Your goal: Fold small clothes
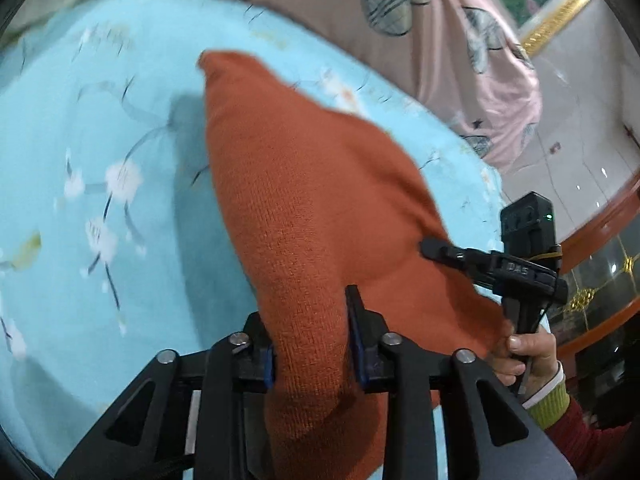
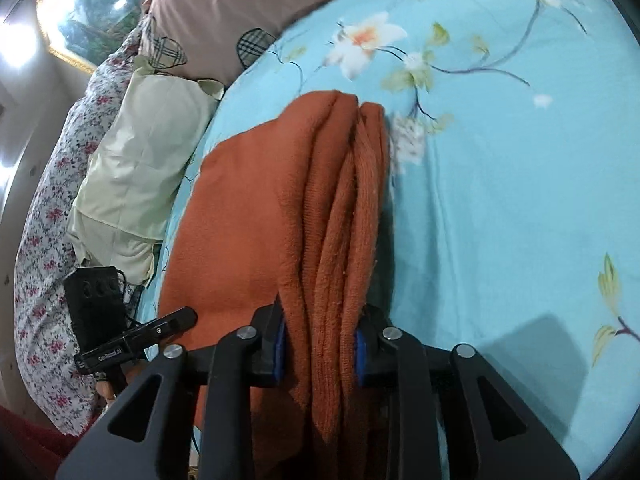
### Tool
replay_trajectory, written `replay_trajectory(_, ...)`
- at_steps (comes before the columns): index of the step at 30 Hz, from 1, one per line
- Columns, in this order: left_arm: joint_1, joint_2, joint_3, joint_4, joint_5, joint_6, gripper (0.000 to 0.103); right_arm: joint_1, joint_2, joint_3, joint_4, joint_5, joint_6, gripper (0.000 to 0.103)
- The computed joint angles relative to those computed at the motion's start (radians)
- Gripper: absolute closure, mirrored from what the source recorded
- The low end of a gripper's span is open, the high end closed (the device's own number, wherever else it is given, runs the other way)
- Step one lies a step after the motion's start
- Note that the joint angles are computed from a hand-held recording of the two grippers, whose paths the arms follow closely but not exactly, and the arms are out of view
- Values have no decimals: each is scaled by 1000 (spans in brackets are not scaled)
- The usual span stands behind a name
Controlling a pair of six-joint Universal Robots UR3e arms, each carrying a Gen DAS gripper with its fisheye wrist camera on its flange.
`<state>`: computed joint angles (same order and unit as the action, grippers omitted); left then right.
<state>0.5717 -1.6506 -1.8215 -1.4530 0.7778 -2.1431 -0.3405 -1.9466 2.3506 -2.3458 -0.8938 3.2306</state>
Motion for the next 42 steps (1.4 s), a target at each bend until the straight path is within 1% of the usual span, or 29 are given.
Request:
replay_trajectory(1,1,-20,20,-22,-5,2,65,3,-2,-3,-1,-11,7,68)
replay_trajectory(2,6,-50,59,-64,-11,9,63,8,-4,-10,0,-25,14,65)
replay_trajectory(3,11,-72,87,-78,-20,4,59,17,-2,-18,-5,-42,26,60)
replay_trajectory(4,13,-93,102,-62,-32,-10,57,21,-11,-21,-2,-58,33,58)
replay_trajectory(5,10,-110,119,-40,-38,-32,51,19,-28,-23,10,-67,32,57)
replay_trajectory(6,2,-136,143,-10,-41,-63,45,13,-47,-22,25,-70,31,56)
replay_trajectory(7,-9,-171,176,23,-43,-106,42,6,-68,-20,41,-71,29,56)
replay_trajectory(9,-41,-280,299,48,-67,-194,42,-22,-138,-6,86,-61,14,55)
replay_trajectory(12,-95,-410,449,117,-72,-316,42,-75,-250,19,152,-43,-14,55)
replay_trajectory(14,-152,-508,573,198,-48,-416,46,-115,-333,29,217,-16,-45,55)
replay_trajectory(15,-171,-542,622,219,-40,-451,53,-124,-359,30,237,-8,-53,55)
replay_trajectory(16,-192,-588,685,243,-28,-491,64,-131,-380,30,256,0,-63,55)
replay_trajectory(19,-247,-718,896,272,16,-594,78,-103,-377,17,248,-20,-52,55)
replay_trajectory(21,-278,-778,1015,319,68,-662,79,-82,-361,7,231,-40,-44,55)
replay_trajectory(22,-281,-789,1038,335,87,-680,80,-76,-355,4,223,-43,-41,55)
replay_trajectory(23,-292,-803,1085,351,121,-720,80,-69,-344,1,204,-44,-32,55)
replay_trajectory(24,-292,-799,1095,367,132,-744,78,-61,-336,3,184,-46,-20,55)
replay_trajectory(26,-277,-759,1046,396,106,-750,71,-34,-289,-8,125,-61,11,55)
replay_trajectory(27,-269,-717,979,434,105,-749,66,-17,-262,-17,95,-74,27,55)
replay_trajectory(29,-250,-603,797,515,102,-717,66,24,-184,-49,28,-102,60,55)
replay_trajectory(32,-203,-434,549,533,23,-620,66,83,-58,-114,-46,-149,96,55)
replay_trajectory(36,-142,-215,263,478,-57,-455,66,99,73,-161,-115,-125,122,55)
replay_trajectory(38,-108,-107,142,414,-96,-346,66,120,140,-192,-142,-146,135,55)
replay_trajectory(40,-87,-47,90,341,-109,-265,66,143,194,-230,-140,-196,154,55)
replay_trajectory(41,-79,-15,66,290,-110,-215,66,148,218,-242,-145,-204,162,56)
replay_trajectory(42,-73,6,50,265,-109,-188,66,146,232,-244,-154,-195,160,56)
